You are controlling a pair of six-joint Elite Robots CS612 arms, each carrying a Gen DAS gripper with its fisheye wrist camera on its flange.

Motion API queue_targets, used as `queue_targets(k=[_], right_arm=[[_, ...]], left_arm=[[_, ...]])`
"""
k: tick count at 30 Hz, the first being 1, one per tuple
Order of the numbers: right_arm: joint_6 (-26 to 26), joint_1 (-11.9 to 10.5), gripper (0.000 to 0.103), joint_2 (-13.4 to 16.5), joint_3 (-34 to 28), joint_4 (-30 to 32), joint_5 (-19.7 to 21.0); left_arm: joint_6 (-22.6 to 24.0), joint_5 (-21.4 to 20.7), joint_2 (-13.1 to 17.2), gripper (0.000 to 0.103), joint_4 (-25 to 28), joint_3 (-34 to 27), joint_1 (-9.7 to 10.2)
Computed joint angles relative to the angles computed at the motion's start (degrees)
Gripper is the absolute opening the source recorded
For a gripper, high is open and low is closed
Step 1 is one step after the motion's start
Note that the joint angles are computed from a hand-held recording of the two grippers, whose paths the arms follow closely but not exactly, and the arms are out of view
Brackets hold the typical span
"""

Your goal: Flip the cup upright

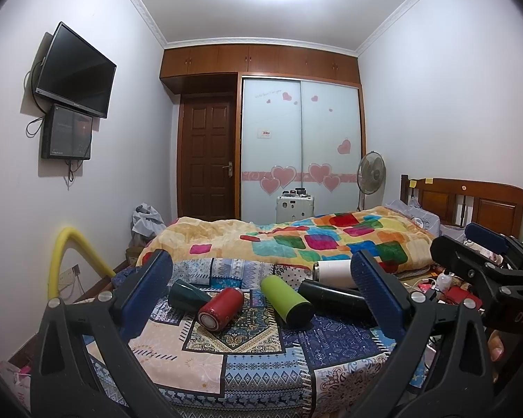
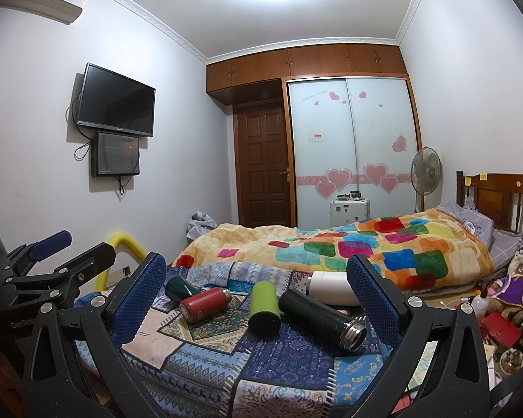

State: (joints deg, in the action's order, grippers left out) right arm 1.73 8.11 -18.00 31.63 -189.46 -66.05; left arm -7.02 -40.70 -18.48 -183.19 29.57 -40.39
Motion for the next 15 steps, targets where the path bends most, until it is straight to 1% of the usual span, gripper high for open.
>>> queue_targets(k=[13, 15], right_arm=[[0.02, 0.23, 0.103, 0.26, -0.24, -0.04, -0.23], [-0.03, -0.12, 0.103, 0.05, -0.17, 0.11, 0.08]], left_arm=[[0.11, 0.09, -0.08, 0.103, -0.11, 0.03, -0.10], [0.00, 0.09, -0.05, 0.103, 0.04, -0.06, -0.11]])
